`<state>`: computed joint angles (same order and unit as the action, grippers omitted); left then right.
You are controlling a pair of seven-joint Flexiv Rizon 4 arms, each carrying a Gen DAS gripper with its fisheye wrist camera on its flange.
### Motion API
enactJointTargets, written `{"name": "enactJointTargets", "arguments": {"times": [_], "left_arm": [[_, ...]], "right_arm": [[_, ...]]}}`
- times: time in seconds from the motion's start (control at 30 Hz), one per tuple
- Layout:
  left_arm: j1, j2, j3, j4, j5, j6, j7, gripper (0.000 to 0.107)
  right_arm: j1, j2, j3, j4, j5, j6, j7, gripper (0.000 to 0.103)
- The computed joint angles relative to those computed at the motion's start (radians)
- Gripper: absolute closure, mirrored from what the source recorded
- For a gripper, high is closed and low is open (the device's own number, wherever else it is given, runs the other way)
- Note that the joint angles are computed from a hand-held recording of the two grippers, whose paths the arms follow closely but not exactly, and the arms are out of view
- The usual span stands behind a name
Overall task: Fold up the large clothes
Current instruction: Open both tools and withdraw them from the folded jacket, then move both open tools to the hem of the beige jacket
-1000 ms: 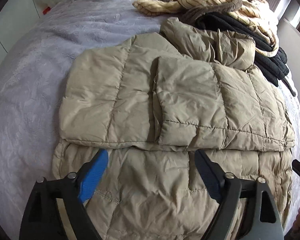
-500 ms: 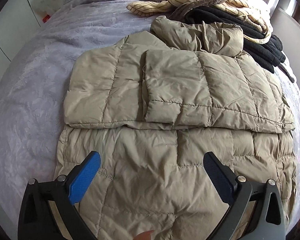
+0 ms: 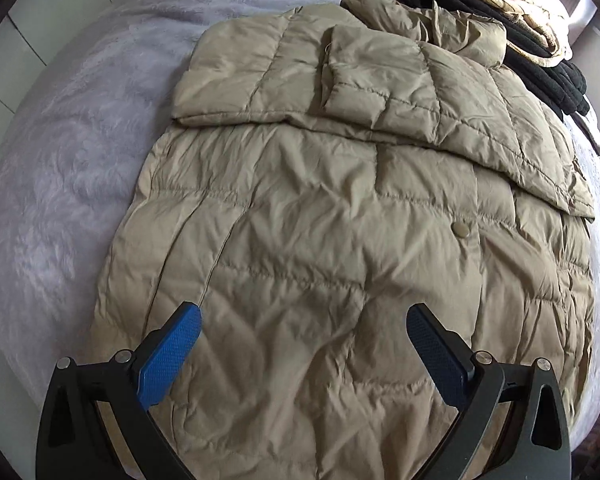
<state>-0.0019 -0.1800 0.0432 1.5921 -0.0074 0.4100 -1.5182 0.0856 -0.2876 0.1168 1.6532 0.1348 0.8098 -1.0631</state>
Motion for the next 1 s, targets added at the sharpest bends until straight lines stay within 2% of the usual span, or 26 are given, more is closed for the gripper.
{"name": "enactJointTargets", "arguments": {"times": [0.13, 0.23, 0.57, 0.73, 1.0], "left_arm": [[-0.001, 0.055, 0.006, 0.046, -0.002, -0.013, 0.013, 0.004], [0.011, 0.075, 0.008, 0.069, -0.021, -0.027, 0.046, 0.004], [0.062, 0.169, 0.036, 0.125, -0.059, -0.083, 0.198, 0.004], [0.101, 0.204, 0.06, 0.146, -0.08, -0.132, 0.286, 0.004], [0.169, 0.233, 0.098, 0.179, -0.09, -0.196, 0.328, 0.004]], "right_arm": [[-0.009, 0.017, 0.019, -0.015, 0.056, -0.102, -0.025, 0.012], [0.006, 0.035, 0.02, 0.001, 0.074, -0.126, 0.014, 0.012], [0.082, 0.126, 0.033, 0.081, 0.043, -0.124, 0.213, 0.012], [0.109, 0.172, 0.046, 0.128, 0.073, -0.103, 0.319, 0.012], [0.141, 0.23, 0.058, 0.188, 0.097, -0.112, 0.439, 0.012]]}}
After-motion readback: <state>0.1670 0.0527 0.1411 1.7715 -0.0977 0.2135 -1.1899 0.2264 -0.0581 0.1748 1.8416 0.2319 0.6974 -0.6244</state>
